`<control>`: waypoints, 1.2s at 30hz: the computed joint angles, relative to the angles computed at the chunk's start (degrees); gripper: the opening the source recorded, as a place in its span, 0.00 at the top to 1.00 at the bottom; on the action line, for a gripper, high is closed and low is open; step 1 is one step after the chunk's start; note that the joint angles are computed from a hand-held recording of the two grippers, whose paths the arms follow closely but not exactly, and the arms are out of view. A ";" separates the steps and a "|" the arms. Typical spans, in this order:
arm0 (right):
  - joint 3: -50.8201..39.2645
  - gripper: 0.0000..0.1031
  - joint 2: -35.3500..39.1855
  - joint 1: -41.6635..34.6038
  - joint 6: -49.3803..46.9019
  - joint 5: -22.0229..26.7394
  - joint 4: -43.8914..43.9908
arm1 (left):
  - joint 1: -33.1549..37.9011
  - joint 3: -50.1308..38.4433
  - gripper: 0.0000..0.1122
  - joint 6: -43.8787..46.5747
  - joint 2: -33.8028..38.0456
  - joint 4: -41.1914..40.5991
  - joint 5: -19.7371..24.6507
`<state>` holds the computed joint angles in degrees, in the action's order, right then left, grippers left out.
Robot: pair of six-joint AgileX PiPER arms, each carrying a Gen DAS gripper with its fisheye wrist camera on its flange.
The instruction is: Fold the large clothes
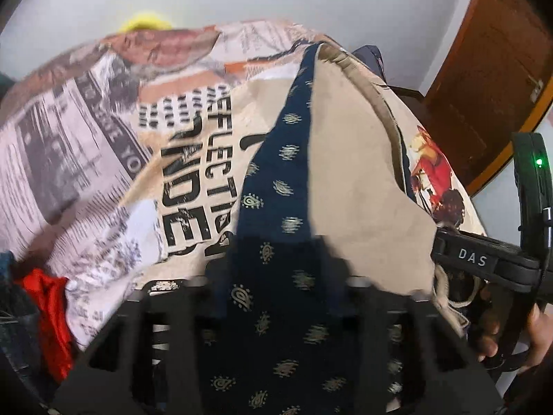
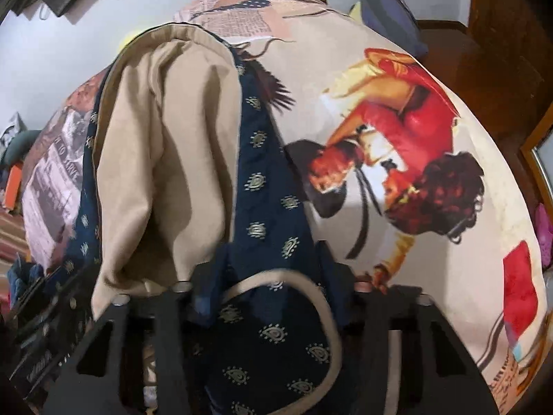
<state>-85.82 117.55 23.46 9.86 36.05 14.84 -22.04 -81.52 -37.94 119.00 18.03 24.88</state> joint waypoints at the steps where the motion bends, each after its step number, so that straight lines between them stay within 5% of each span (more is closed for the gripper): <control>1: 0.23 0.83 -0.32 0.28 0.06 -0.06 -0.51 | -0.32 -0.32 0.84 -0.12 0.02 0.56 0.57; 5: 1.05 0.90 -3.10 4.12 7.42 1.00 -12.99 | -0.42 0.22 0.91 1.85 -1.81 -0.97 2.59; 12: 13.98 0.90 -20.76 4.79 1.38 -2.45 -9.61 | -1.63 11.67 0.91 2.80 -16.22 -3.07 1.42; 25: 30.12 0.90 -43.01 11.36 4.49 -0.39 -11.95 | -11.32 32.05 0.91 2.98 -42.44 -3.63 9.20; 36: 45.88 0.90 -51.20 16.29 16.25 0.02 -18.63 | -16.95 48.06 0.90 -11.24 -46.12 2.81 4.39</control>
<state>-39.94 66.36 39.75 26.12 36.07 -3.79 -38.99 -33.47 -49.19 72.88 20.84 29.27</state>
